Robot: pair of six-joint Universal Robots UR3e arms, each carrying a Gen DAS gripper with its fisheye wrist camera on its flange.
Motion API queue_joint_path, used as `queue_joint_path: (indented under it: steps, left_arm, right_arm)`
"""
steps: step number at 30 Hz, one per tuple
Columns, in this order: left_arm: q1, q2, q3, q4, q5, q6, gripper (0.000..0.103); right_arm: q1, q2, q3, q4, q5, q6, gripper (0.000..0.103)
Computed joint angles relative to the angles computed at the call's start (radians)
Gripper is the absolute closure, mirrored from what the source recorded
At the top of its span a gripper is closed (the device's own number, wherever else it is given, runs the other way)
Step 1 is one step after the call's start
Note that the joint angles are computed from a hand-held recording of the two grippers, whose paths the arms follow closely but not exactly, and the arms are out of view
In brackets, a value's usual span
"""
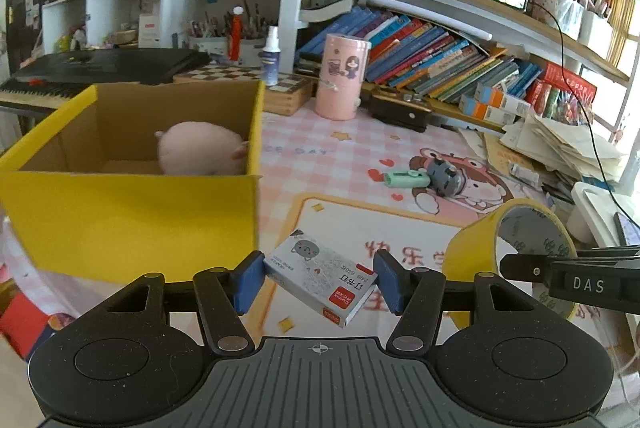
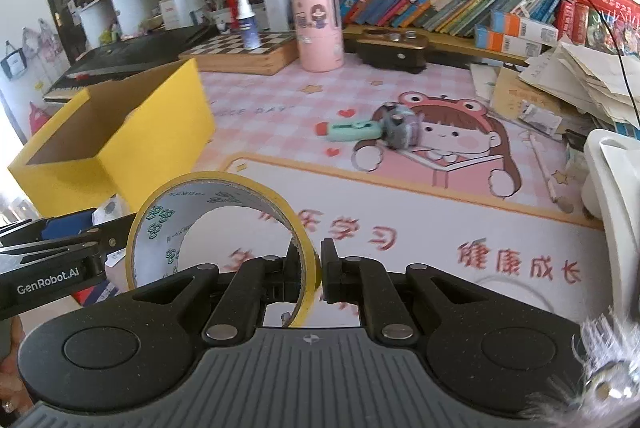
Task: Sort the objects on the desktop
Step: 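Lift the card box in left tool while right tool lifts the tape toward the yellow box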
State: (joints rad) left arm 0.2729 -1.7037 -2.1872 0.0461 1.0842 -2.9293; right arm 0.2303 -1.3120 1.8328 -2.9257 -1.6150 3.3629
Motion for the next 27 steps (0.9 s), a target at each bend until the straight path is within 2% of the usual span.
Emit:
queue_joint_path:
  steps: [6,15,27]
  left_arm:
    - [0.149,0.136,-0.117,-0.065,-0.097,0.091,0.044]
    - [0.372,0.32,-0.232,-0.24,-0.233,0.261,0.044]
    - [0.629,0.511,-0.273,-0.582,-0.367,0.553,0.044]
  right_arm:
    - [0.106,0.01,-0.034,0.033,-0.055,0.051,0.095]
    - [0.253,0.051,-0.102,0.083,-0.125,0.126,0.095]
    - [0.391,0.155,-0.235,0.127,-0.171,0.196,0.095]
